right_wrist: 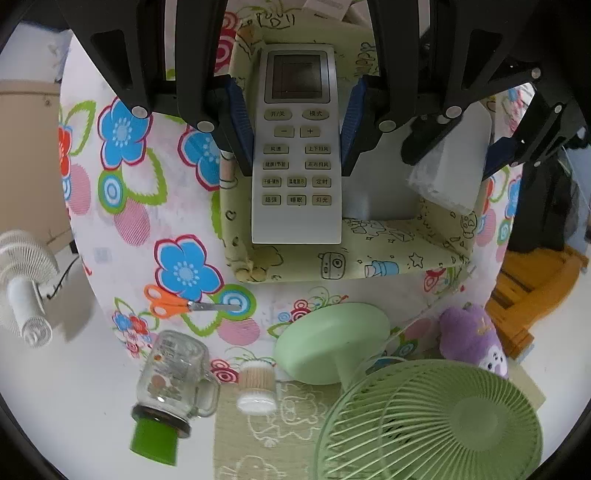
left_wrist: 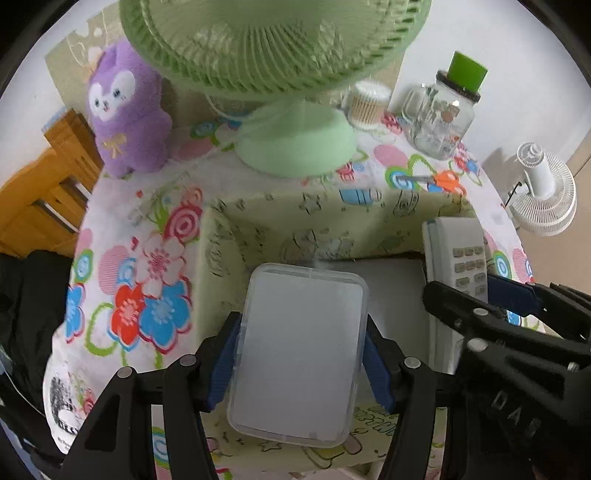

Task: Organize rigid objects
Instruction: 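Carry the container with the left tool while the right tool carries the remote into the box, then open both tools to release container and remote inside the box, then lift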

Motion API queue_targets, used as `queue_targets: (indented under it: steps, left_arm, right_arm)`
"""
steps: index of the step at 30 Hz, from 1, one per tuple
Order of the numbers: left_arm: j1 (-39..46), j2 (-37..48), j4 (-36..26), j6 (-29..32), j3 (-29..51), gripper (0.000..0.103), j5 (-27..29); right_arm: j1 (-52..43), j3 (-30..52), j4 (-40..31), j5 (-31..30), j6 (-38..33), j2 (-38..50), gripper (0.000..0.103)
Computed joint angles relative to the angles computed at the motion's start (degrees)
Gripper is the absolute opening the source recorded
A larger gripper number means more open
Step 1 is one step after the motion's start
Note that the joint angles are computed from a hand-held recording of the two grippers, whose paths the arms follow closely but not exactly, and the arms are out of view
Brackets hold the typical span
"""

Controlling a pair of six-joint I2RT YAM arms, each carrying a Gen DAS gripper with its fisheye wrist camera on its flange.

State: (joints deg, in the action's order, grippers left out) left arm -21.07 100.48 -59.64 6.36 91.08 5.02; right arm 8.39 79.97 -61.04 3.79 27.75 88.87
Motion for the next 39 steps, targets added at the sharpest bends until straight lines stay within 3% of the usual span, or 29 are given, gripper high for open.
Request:
queue_targets:
  steps: [5,7,9,15,18,21,39]
  left_arm:
    - [-0.01,0.72,-0.27,-0.41,-0.34,0.067,0.44]
    - [-0.14,0.57,-0.43,-0.16,-0.37,0.08,1.36]
    - [-0.51,0.11,-0.09,-0.31,-0.72,0.085,1.69]
    - [-0.47,-0.63,-0.81,-0.69,-0.19,0.087,1.54]
    - [-0.76,-2.05,-0.34,-1.02,-0.58,0.095,0.05]
    - [-0.46,-3.23,-0.86,-1.04,-0.48,0.096,0.3]
    - [0.92,-11.83,-4.05,-1.25,-2.16,0.1,-0.65]
  right_arm:
    - [1.48,1.0,-0.55,2.27,-1.16,1.35,0.049]
    - [1.85,1.16,-0.38,2.8,-1.34,1.64,0.057]
    - [2.31,1.28,-0.09,3.77,-0.88,1.57,0.069]
    - [2.88,1.21,0.12,3.41,0.34,0.16,0.077]
    - [3.05,1.18,-0.16,3.45,0.89,-1.11,0.083]
    - [3.56,1.3,-0.73,4.47,1.81,-2.43,0.088]
    - [6.66,1.55,-5.67,6.11,5.81,-10.03,0.096]
